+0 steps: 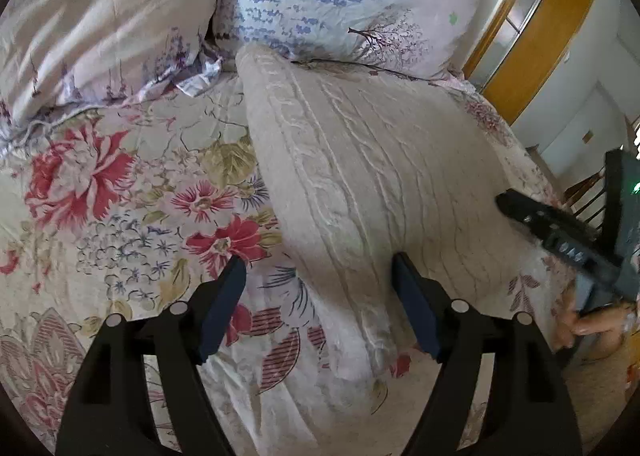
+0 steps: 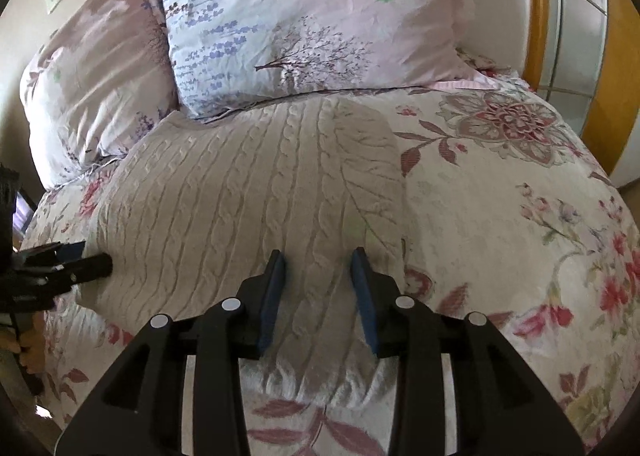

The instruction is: Fold small clothes

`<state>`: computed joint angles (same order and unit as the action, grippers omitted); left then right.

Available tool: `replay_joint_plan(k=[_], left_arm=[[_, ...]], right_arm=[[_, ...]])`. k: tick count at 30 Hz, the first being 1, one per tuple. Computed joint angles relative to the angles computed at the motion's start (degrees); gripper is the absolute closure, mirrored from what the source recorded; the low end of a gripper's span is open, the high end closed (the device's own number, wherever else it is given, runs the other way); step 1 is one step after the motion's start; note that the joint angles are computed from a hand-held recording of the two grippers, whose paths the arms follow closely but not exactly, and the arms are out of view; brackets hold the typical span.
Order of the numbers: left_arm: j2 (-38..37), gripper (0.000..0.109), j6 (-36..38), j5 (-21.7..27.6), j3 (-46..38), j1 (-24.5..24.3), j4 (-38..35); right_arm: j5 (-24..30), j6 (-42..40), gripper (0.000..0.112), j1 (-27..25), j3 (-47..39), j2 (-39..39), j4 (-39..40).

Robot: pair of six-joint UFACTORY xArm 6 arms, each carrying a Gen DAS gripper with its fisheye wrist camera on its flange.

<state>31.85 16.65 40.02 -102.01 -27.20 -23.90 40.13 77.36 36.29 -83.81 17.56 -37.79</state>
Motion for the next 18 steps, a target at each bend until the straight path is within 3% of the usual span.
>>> replay_joint_plan(k=[3, 6, 11, 18], left_arm=[[-0.9, 0.031, -1.3, -2.5, 1.7, -0.7, 4.1], [-1.2, 0.030, -3.4, -4.0, 2.5, -1.3, 8.4], [-0.3, 0.030, -6.2, -2.8, 1.3, -1.6, 11.7], [0.4, 0.029, -9.1, -2.9, 0.6, -2.4, 16.6]], right_arm=[[2.2, 0.9, 0.077, 1.6, -0.5, -0.9, -2.2], [7.3, -4.7, 0.077, 2.2, -3.3, 1.6, 2.3], [2.4, -2.7, 0.076, 1.2, 0.6, -0.1, 2.1], [1.6, -3.4, 0.076, 1.0, 1.1, 0.0, 1.7]])
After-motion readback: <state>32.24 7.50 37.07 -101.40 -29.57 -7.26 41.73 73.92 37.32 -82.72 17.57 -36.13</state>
